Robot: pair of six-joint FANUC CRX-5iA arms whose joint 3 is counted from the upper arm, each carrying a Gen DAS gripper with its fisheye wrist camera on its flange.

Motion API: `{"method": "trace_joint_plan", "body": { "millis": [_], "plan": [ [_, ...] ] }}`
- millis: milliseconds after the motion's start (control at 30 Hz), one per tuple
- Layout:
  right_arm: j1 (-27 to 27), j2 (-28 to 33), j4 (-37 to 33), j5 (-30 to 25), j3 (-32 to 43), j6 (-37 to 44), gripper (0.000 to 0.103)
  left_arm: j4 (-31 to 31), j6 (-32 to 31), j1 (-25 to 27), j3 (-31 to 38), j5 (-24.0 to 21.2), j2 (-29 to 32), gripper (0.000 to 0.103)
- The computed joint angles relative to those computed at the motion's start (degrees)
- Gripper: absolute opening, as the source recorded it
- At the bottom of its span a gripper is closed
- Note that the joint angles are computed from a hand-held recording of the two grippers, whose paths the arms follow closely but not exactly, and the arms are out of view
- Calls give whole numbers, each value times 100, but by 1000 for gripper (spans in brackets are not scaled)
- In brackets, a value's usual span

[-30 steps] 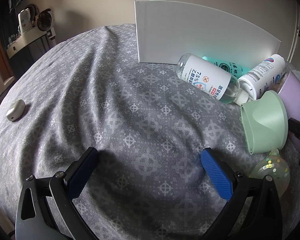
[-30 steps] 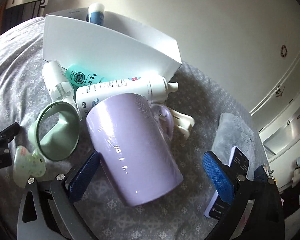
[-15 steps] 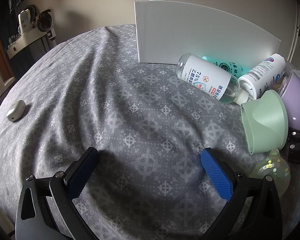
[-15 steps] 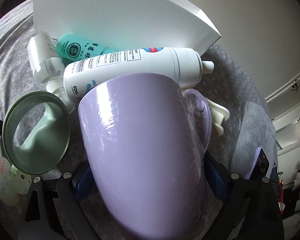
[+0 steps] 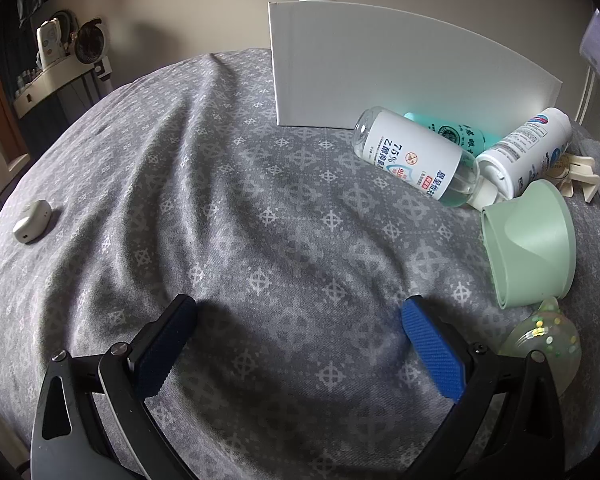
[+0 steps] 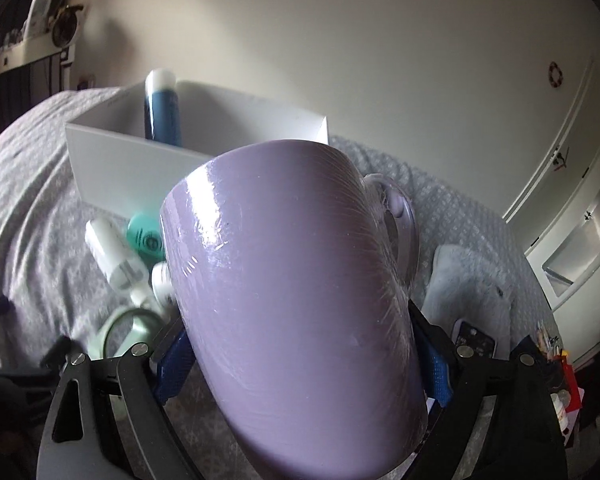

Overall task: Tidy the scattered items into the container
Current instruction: 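Lift the lavender mug over the white box and open the right tool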

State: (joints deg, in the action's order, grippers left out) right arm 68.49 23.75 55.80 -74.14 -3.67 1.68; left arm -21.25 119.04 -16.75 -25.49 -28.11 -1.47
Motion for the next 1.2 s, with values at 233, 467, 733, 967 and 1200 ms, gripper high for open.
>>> {"method": "trace_joint_plan", "body": {
  "millis": [233,467,733,967,1200],
  "plan": [
    [-608,317,730,-43,659,246,91,157,-155,77,-88,82,-56,103],
    [-1195,1197,533,158,1952,811,91,146,-142,72,-87,82,-54,103],
    [-1377,2287,4,-228,3530,1875,91,125,-115,62,-85,78,-52,103],
    [-1245,2192,282,-226,3370,1641,103,113,-102,56,-86,77,-52,103],
    [-847,1055,344,7,1791,682,103,101,-88,51,-88,76,-54,103]
  ]
}}
